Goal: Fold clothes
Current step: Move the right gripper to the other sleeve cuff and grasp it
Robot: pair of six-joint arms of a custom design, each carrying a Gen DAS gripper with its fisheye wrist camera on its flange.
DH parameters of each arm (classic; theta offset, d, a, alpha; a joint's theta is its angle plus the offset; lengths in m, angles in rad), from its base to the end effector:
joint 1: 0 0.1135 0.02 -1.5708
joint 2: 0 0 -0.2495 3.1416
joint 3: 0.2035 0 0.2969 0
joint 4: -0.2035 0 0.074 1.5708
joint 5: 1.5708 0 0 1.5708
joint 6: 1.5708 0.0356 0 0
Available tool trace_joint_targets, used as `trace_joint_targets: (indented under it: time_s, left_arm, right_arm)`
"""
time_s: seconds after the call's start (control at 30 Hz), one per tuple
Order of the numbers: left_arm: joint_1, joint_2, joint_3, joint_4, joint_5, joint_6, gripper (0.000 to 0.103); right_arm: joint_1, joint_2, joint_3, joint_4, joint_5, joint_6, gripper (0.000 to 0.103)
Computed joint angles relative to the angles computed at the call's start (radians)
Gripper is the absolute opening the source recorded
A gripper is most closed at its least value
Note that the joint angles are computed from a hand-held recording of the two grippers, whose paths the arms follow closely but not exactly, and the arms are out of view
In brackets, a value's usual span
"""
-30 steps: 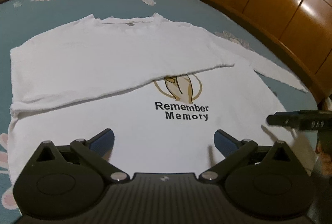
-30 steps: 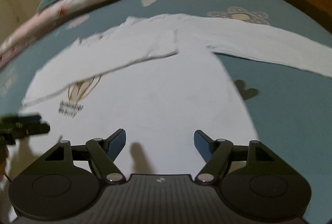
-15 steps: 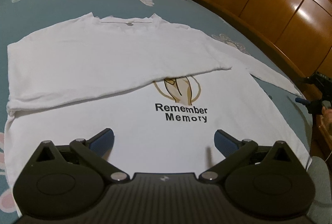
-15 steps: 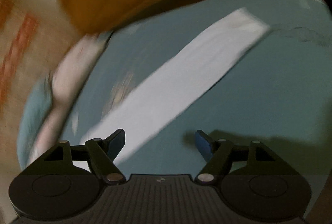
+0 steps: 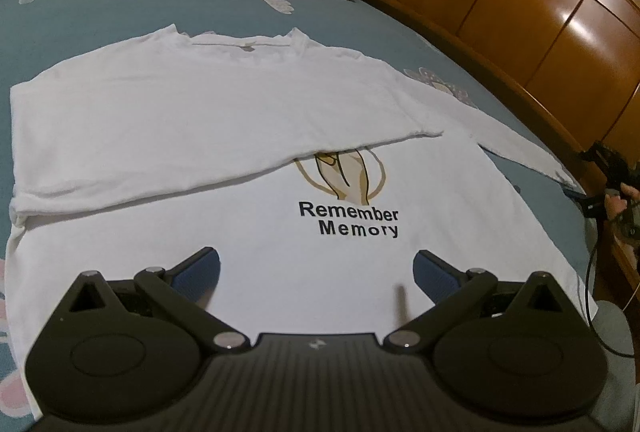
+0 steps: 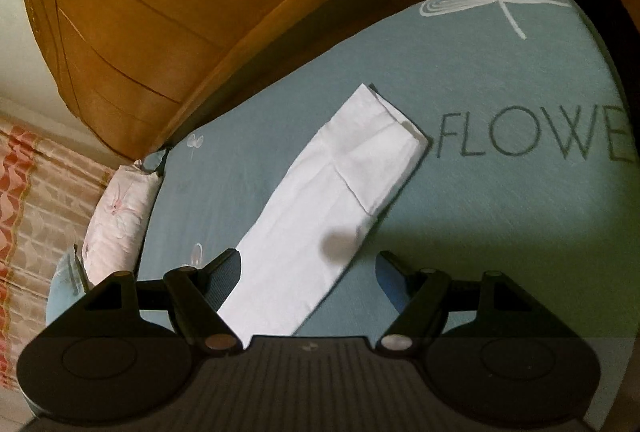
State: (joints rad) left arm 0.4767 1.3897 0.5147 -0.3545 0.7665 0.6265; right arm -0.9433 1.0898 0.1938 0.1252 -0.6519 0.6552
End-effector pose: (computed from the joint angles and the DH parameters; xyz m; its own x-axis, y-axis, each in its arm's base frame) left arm 0.2253 0.0886 0.0803 -0.7511 0.0875 -0.6544 0.3903 0.8583 -0.3332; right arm 0.1387 -0.1544 0.0739 -0.0879 0.9463 -0.3113 0.5569 0.3058 0.7723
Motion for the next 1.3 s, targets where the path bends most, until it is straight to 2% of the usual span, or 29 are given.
trace_joint_targets:
  time_s: [0.3, 0.43, 0.53, 0.6, 0.73, 0.83, 0.9, 0.97, 1.0, 1.03, 1.17, 1.3]
  left_arm:
    - [0.006, 0.012, 0.009, -0.007, 0.009, 0.004, 0.102]
    - [0.003, 0.008, 0.003, 0.001, 0.005, 0.008, 0.102]
    - [0.003, 0.008, 0.002, 0.005, 0.006, 0.009, 0.102]
    - [0.004, 0.012, 0.003, 0.005, 0.009, 0.01, 0.102]
    - [0.008, 0.02, 0.008, 0.003, 0.017, 0.01, 0.102]
    - [0.007, 0.018, 0.005, 0.01, 0.016, 0.013, 0.102]
    - [0.006, 0.015, 0.003, 0.012, 0.014, 0.016, 0.102]
    - [0.004, 0.012, 0.001, 0.012, 0.012, 0.015, 0.102]
    - [0.003, 0.01, 0.0, 0.012, 0.011, 0.014, 0.102]
    - [0.002, 0.008, -0.001, 0.012, 0.01, 0.014, 0.102]
    - [-0.001, -0.003, -0.007, 0.014, 0.002, 0.023, 0.102]
    - [-0.006, -0.01, -0.013, 0.019, -0.005, 0.029, 0.102]
  right_arm:
    - [-0.028, 0.172, -0.011, 0.288, -0.027, 0.085, 0.078]
    - [-0.02, 0.224, -0.018, 0.402, -0.007, 0.114, 0.079]
    - [-0.012, 0.319, -0.006, 0.539, 0.019, 0.141, 0.079]
    - [0.002, 0.335, 0.003, 0.557, 0.041, 0.141, 0.079]
    - [0.055, 0.279, -0.002, 0.491, 0.105, 0.041, 0.079]
    - [0.123, 0.23, 0.014, 0.406, 0.212, -0.039, 0.073]
    - [0.181, 0.189, 0.045, 0.299, 0.308, -0.089, 0.062]
    - [0.233, 0.157, 0.086, 0.173, 0.407, -0.15, 0.04]
    - [0.257, 0.146, 0.105, 0.117, 0.454, -0.178, 0.033]
    - [0.283, 0.139, 0.124, 0.068, 0.506, -0.204, 0.018]
    - [0.348, 0.108, 0.154, -0.026, 0.605, -0.255, 0.016]
    - [0.403, 0.057, 0.166, -0.09, 0.628, -0.275, 0.016]
